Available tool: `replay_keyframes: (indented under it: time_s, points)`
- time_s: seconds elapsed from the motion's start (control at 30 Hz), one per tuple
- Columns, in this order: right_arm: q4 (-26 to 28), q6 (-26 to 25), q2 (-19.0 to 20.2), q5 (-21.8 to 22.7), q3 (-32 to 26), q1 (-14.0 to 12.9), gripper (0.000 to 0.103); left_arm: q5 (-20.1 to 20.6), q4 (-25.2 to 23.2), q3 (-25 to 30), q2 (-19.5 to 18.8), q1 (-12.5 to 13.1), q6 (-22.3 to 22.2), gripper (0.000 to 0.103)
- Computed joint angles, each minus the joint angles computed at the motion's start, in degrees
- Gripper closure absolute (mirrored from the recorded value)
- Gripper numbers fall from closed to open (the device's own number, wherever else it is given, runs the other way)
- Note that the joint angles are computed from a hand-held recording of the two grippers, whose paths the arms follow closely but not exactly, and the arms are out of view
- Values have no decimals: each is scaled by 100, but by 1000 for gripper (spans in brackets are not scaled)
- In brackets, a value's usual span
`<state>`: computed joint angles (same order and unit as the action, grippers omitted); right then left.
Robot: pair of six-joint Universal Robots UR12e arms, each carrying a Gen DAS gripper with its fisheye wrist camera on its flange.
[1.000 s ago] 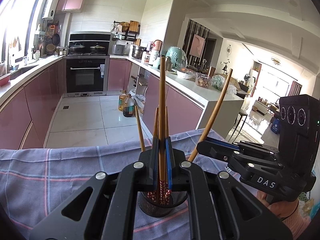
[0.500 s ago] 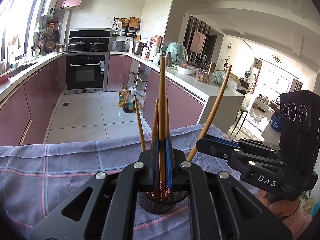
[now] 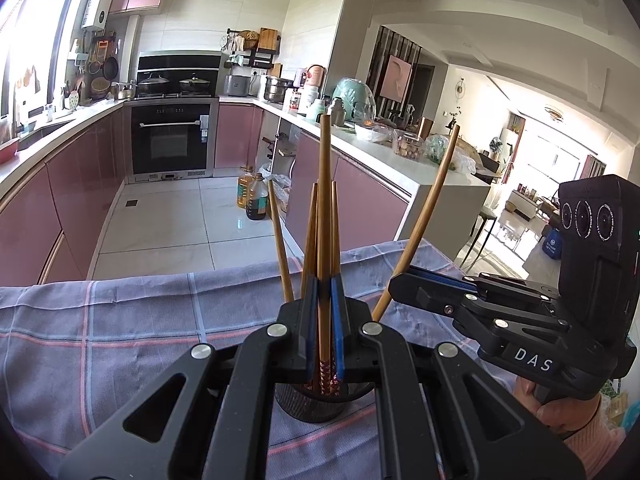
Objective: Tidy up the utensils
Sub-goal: 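Lower both chopsticks into the black mesh holder among the others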
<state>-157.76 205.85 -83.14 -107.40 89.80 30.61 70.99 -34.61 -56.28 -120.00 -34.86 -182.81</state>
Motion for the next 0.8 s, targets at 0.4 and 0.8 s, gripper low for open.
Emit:
replay_keyframes:
  time_s: [0.4, 0.8]
  points:
    - [87, 30, 24, 84, -14, -20, 98, -13, -98, 4, -15, -5, 42, 96]
    - [157, 68, 18, 148, 18, -40, 98, -1, -228, 34, -51, -14, 112, 96]
